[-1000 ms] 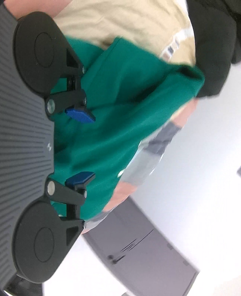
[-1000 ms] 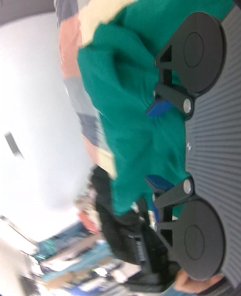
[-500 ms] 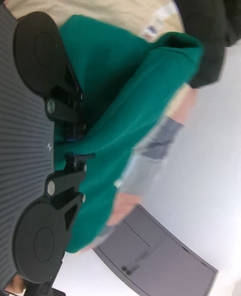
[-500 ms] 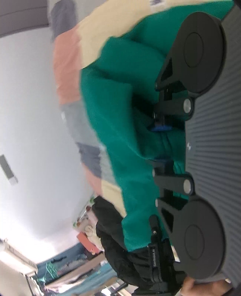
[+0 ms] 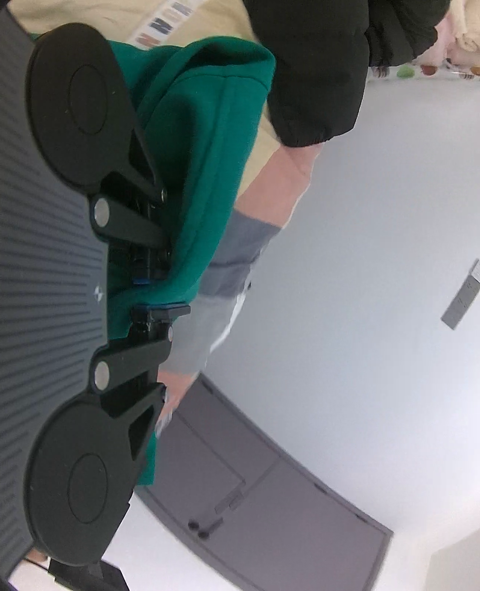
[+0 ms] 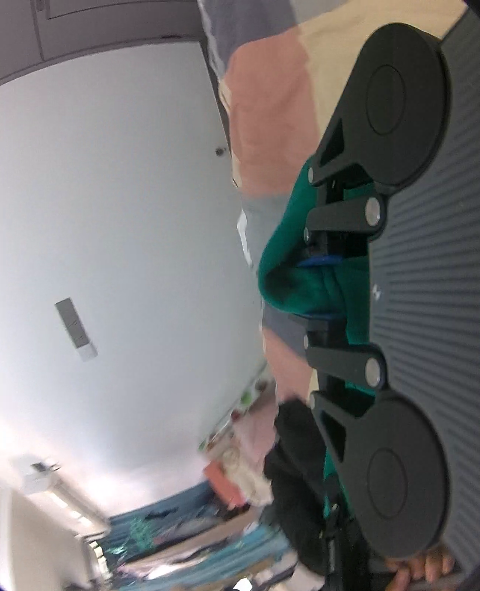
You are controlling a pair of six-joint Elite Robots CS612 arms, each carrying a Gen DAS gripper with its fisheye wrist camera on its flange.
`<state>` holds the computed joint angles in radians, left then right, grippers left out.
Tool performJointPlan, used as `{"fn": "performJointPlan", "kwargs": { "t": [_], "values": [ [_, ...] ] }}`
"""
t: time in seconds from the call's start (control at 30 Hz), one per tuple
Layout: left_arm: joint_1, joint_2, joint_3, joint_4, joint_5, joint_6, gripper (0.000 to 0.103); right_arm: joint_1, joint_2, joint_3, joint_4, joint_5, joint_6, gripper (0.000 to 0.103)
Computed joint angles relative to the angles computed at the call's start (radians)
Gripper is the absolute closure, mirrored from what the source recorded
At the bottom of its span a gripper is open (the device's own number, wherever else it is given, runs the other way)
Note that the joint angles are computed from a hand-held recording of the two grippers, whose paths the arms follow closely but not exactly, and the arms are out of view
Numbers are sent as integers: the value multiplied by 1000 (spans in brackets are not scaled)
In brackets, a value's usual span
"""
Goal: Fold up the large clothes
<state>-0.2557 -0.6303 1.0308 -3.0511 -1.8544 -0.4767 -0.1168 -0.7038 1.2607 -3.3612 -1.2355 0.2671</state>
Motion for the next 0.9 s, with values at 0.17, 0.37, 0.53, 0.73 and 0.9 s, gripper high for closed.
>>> {"fn": "performJointPlan", "kwargs": {
  "t": [0.17,0.37,0.53,0.73,0.9],
  "values": [
    [-7,62,-90,121,65,33,92,19,79,-106,112,-115,-60,80],
    [-13,90,-121,220,88,113,90,5,115,-117,169,-60,5,81],
    [-24,77,-109,233,135,132,82,0,104,-105,189,-34,10,78],
    [-36,-14,14,196,176,141,45,12,22,-6,156,-71,-85,43],
    [-57,-139,204,114,191,169,45,15,-67,128,63,-31,-113,43]
  ]
}}
